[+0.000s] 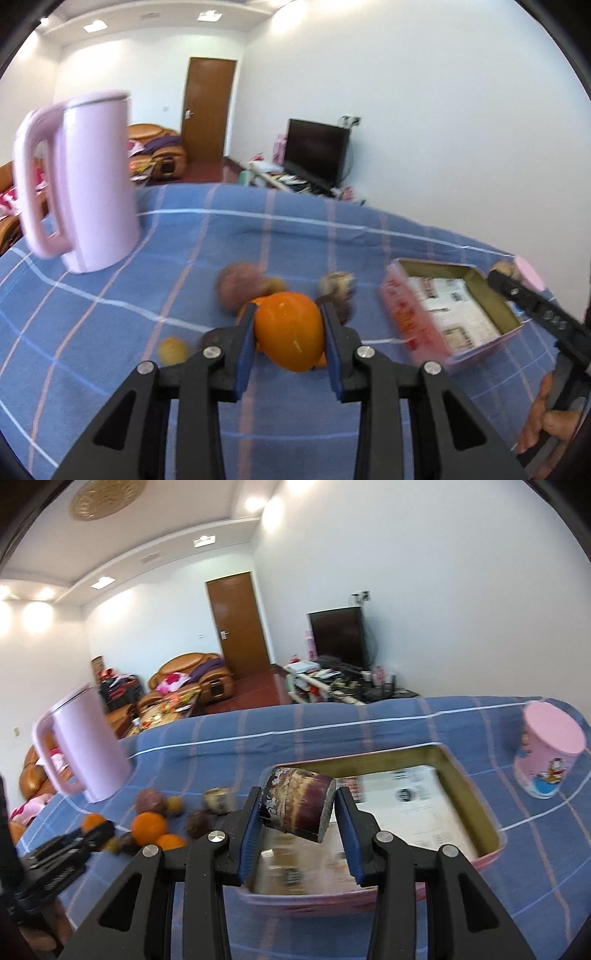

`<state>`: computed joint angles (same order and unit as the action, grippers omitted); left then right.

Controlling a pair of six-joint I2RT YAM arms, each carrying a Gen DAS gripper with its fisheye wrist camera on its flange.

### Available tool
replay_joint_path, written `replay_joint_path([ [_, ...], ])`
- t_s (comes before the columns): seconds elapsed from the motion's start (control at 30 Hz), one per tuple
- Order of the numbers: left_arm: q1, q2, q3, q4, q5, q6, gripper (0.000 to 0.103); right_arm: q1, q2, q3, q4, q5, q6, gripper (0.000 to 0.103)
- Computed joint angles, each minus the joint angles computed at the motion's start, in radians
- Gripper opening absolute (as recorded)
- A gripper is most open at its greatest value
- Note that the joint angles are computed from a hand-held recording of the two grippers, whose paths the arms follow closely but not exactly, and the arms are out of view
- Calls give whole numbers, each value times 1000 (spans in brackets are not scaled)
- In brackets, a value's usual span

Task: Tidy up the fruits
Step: 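Carry the snack into the pink tin and release it while the left gripper drops the orange there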

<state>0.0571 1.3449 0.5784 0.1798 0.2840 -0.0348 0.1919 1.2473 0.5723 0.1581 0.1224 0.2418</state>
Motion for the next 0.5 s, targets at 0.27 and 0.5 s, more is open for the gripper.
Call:
replay_joint_path([
  [0.27, -258, 68, 91, 0, -124, -64, 35, -194, -22, -19, -5, -101, -65, 41],
  [0.5, -447, 186, 203, -21, -223, -115, 35, -257, 7, -20, -1, -93, -155, 41],
])
